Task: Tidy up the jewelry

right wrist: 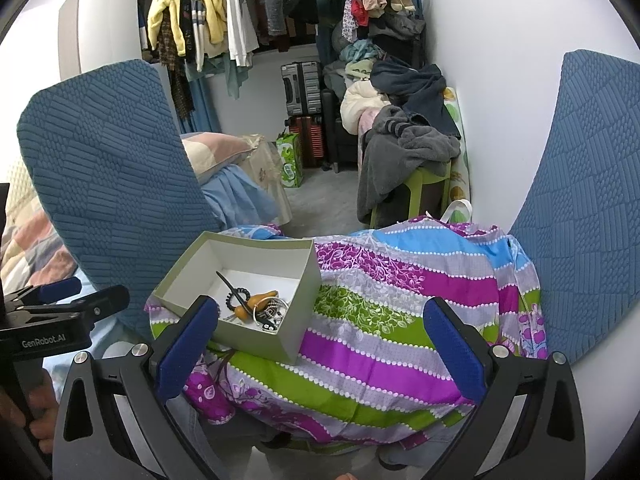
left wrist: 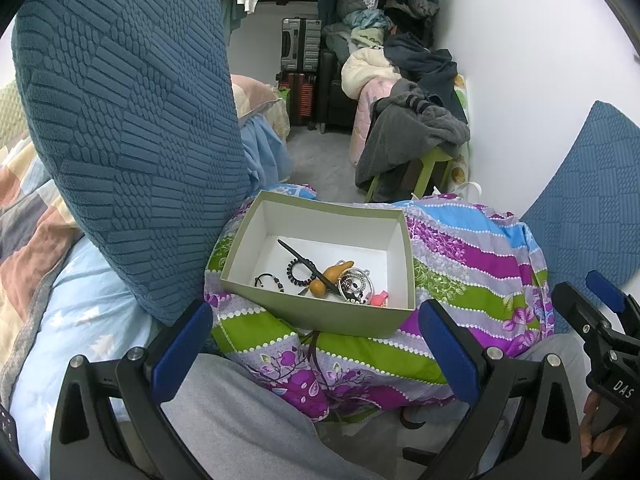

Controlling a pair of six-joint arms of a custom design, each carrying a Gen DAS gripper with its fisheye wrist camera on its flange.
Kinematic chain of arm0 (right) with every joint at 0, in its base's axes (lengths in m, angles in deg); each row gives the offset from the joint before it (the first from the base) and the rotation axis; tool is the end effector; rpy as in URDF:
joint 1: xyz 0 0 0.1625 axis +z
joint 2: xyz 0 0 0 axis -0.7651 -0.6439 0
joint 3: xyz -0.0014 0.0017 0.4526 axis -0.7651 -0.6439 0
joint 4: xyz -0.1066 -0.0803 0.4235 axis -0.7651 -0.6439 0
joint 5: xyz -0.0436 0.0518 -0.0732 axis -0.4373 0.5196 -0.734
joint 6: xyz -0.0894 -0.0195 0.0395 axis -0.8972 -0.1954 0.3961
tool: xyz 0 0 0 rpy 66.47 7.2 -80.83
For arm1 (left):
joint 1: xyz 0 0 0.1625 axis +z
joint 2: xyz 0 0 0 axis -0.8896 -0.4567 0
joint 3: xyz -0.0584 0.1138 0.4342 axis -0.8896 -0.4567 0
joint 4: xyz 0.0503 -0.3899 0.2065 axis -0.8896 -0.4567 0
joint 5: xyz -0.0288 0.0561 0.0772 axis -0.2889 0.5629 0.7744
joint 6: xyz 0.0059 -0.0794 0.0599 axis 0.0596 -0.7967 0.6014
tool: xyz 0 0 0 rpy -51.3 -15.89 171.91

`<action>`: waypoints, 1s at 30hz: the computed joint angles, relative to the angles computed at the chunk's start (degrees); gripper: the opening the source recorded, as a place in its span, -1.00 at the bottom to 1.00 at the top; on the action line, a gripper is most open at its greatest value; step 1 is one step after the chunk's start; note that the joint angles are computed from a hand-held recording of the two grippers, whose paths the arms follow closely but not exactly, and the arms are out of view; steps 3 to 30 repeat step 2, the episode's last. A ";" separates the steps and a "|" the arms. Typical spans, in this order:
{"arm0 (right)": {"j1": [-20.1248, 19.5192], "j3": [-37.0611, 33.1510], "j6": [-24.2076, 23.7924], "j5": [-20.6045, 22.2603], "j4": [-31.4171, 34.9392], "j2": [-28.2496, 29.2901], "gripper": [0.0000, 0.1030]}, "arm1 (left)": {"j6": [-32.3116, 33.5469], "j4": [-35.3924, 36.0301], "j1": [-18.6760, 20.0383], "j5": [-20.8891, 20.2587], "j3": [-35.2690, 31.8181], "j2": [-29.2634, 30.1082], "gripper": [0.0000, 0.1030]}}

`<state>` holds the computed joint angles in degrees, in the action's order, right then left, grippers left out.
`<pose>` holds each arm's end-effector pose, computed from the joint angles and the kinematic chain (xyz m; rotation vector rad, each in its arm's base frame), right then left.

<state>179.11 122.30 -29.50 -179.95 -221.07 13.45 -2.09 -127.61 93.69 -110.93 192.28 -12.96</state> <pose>0.3642 -0.3638 0.3095 0.3829 -2.2233 1.1016 -0.3195 -0.4364 0.3478 0.4835 2.3533 -0.8340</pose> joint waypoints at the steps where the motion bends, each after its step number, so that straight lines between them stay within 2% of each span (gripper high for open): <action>1: -0.11 0.12 -0.03 0.09 0.10 -0.19 1.00 | -0.02 0.05 -0.03 -0.01 0.05 -0.08 0.99; 30: 0.00 -0.19 0.14 0.06 0.59 -0.13 1.00 | 0.05 0.10 0.04 -0.01 -0.05 0.00 0.99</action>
